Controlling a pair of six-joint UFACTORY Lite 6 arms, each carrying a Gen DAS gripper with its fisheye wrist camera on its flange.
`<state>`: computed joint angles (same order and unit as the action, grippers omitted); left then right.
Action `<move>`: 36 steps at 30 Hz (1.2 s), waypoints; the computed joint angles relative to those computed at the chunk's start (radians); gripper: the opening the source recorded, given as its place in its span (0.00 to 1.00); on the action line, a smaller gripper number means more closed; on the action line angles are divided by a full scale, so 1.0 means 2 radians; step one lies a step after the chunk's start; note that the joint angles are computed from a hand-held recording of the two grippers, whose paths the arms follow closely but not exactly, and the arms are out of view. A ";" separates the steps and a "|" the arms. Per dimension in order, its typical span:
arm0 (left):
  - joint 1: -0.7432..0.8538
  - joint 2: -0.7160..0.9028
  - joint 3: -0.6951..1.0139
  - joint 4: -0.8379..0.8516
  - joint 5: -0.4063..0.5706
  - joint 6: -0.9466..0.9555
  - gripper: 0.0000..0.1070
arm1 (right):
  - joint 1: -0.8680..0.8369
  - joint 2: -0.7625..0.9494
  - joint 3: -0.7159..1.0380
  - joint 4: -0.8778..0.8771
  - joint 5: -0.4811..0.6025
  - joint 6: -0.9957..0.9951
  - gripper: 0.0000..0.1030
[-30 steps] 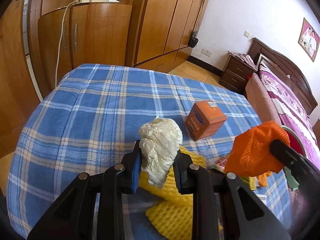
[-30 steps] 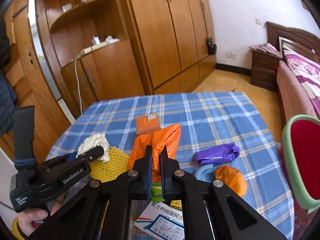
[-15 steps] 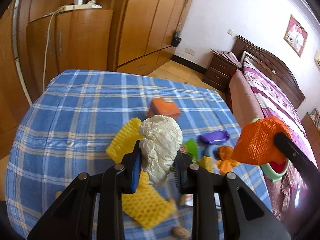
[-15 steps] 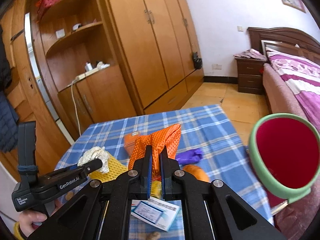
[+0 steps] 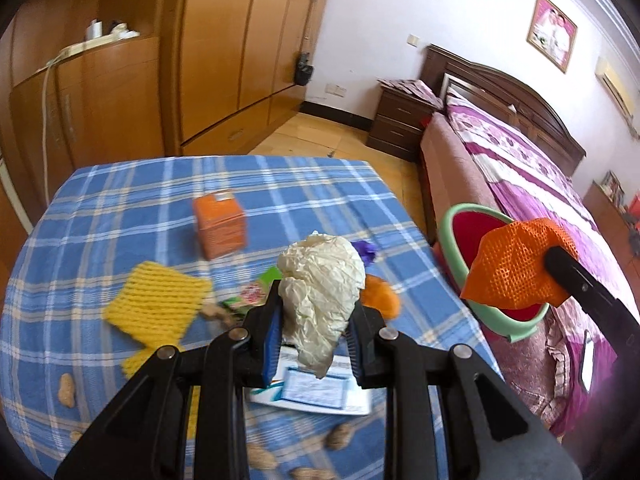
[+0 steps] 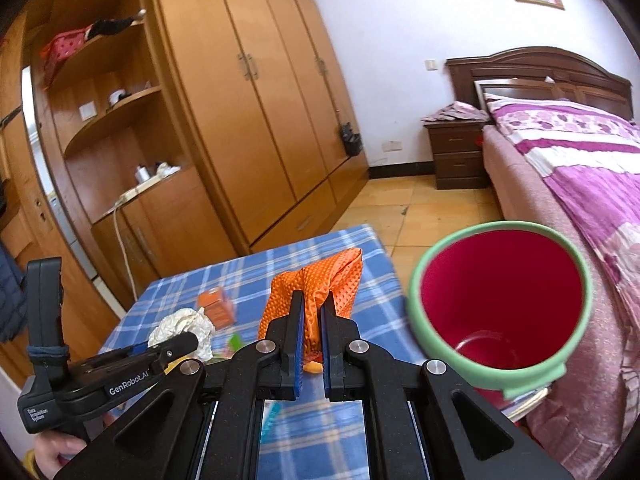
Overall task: Collect trash
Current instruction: 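Open the left tool over the red bucket while the right tool carries the mesh bag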
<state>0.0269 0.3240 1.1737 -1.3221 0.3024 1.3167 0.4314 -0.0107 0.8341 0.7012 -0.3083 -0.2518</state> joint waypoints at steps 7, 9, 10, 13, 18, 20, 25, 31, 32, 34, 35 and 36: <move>-0.059 0.027 0.041 0.066 -0.008 -0.081 0.26 | -0.062 -0.048 -0.053 -0.084 0.005 0.080 0.07; -0.077 0.035 0.055 0.079 -0.011 -0.096 0.26 | -0.080 -0.055 -0.062 -0.108 0.006 0.102 0.07; -0.086 0.040 0.063 0.087 -0.016 -0.104 0.26 | -0.089 -0.060 -0.069 -0.121 0.006 0.114 0.07; -0.113 0.058 0.089 0.116 -0.024 -0.134 0.26 | -0.124 -0.068 -0.085 -0.176 0.007 0.167 0.07; -0.152 0.112 0.158 0.201 -0.017 -0.224 0.26 | -0.173 -0.075 -0.105 -0.244 0.006 0.229 0.07; -0.168 0.135 0.188 0.236 -0.014 -0.260 0.26 | -0.193 -0.071 -0.107 -0.270 0.005 0.251 0.07; -0.204 0.207 0.281 0.341 0.005 -0.364 0.26 | -0.247 -0.052 -0.103 -0.369 0.000 0.342 0.07; -0.237 0.309 0.422 0.453 0.050 -0.479 0.26 | -0.302 -0.028 -0.100 -0.484 -0.022 0.444 0.07; -0.241 0.327 0.447 0.469 0.059 -0.494 0.26 | -0.303 -0.022 -0.094 -0.485 -0.021 0.445 0.07; -0.247 0.354 0.487 0.489 0.075 -0.511 0.26 | -0.314 -0.013 -0.091 -0.503 -0.025 0.460 0.07; -0.250 0.369 0.507 0.499 0.085 -0.522 0.26 | -0.320 -0.007 -0.089 -0.517 -0.028 0.471 0.07; -0.252 0.383 0.528 0.510 0.093 -0.534 0.26 | -0.326 -0.001 -0.086 -0.528 -0.029 0.482 0.07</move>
<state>-0.4776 1.0909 2.2293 -0.3016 0.4885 0.2477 -0.2205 -0.0129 0.6616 -0.3558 -0.3666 0.7124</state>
